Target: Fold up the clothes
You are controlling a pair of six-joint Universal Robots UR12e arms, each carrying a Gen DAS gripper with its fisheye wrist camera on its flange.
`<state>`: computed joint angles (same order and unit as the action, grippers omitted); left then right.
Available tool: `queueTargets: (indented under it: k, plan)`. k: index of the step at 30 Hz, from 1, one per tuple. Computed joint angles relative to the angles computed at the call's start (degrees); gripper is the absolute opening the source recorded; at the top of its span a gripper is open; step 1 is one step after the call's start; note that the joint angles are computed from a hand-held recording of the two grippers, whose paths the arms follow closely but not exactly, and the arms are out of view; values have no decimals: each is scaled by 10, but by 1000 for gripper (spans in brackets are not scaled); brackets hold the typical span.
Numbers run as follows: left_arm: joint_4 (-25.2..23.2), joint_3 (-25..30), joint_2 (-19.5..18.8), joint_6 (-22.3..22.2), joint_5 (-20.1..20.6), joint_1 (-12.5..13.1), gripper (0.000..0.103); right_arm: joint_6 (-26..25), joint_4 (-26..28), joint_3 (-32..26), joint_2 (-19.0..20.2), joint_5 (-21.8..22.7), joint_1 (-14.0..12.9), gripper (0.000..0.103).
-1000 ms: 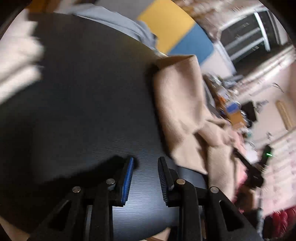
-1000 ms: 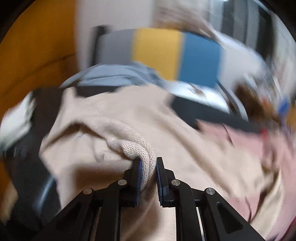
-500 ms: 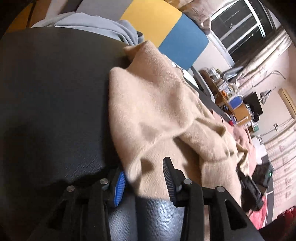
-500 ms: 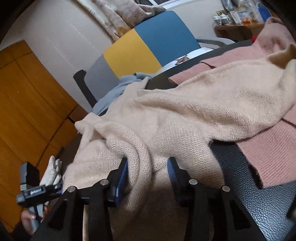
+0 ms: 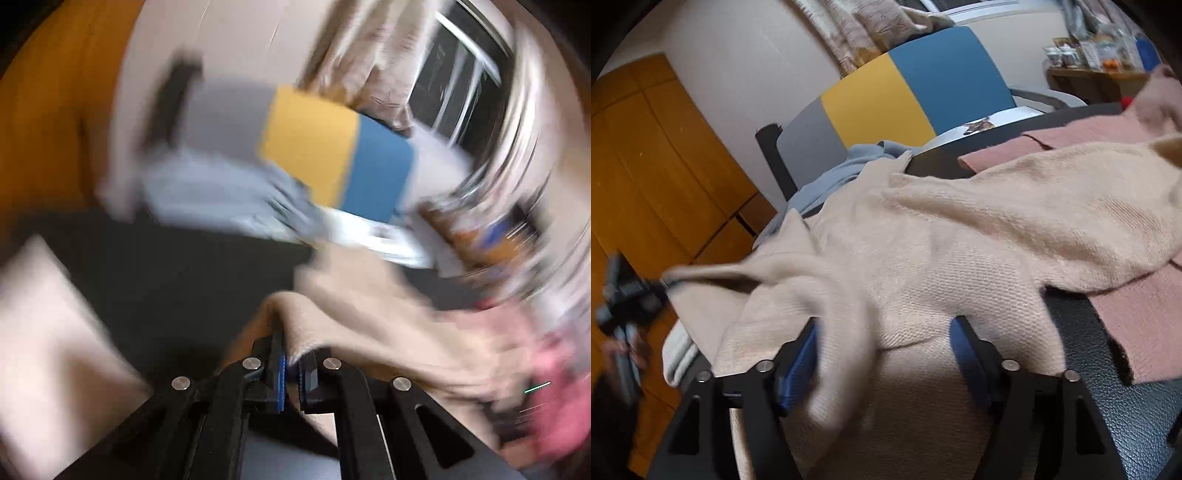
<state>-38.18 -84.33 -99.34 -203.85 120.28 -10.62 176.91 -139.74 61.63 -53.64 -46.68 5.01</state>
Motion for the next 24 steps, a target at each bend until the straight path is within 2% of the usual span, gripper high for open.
queueTargets:
  k: [1,2,3,5,6,9,11,12,14,16,18,20,22,23,24]
  plan:
    - [-40,17,-5,41,36,-4,8,-12,7,-3,1,0,2,90]
    - [-68,24,-7,59,48,-7,12,-27,16,-6,1,-2,4,93]
    - [-89,22,-2,52,36,-7,16,-43,27,-9,0,-7,6,100]
    - [-129,18,13,49,-42,8,17,-71,45,-14,0,-20,12,103]
    - [-132,7,22,44,-79,15,19,-76,48,-15,0,-29,14,103]
    - [-81,-59,63,6,-197,36,19,-74,56,-14,-3,-33,15,103]
    - [-35,-109,91,-40,-265,53,19,-72,67,-13,-7,-28,14,103]
    - [-11,-133,104,-67,-285,59,19,-79,79,-13,-9,-29,14,103]
    - [-3,-168,125,-120,-270,63,21,-100,122,-21,-13,-25,15,103]
    - [-55,-170,129,-164,-207,56,23,-147,188,-38,-15,-15,17,103]
    - [-116,-159,122,-190,-145,51,25,-202,243,-53,-18,0,20,103]
    - [-125,-162,121,-209,-144,59,30,-245,283,-67,-19,29,21,103]
    - [-96,-170,117,-213,-164,66,38,-254,286,-75,-20,47,22,103]
    - [-81,-174,115,-215,-173,70,47,-255,283,-81,-19,52,23,103]
    - [-70,-176,111,-216,-186,73,51,-256,285,-94,-14,58,25,103]
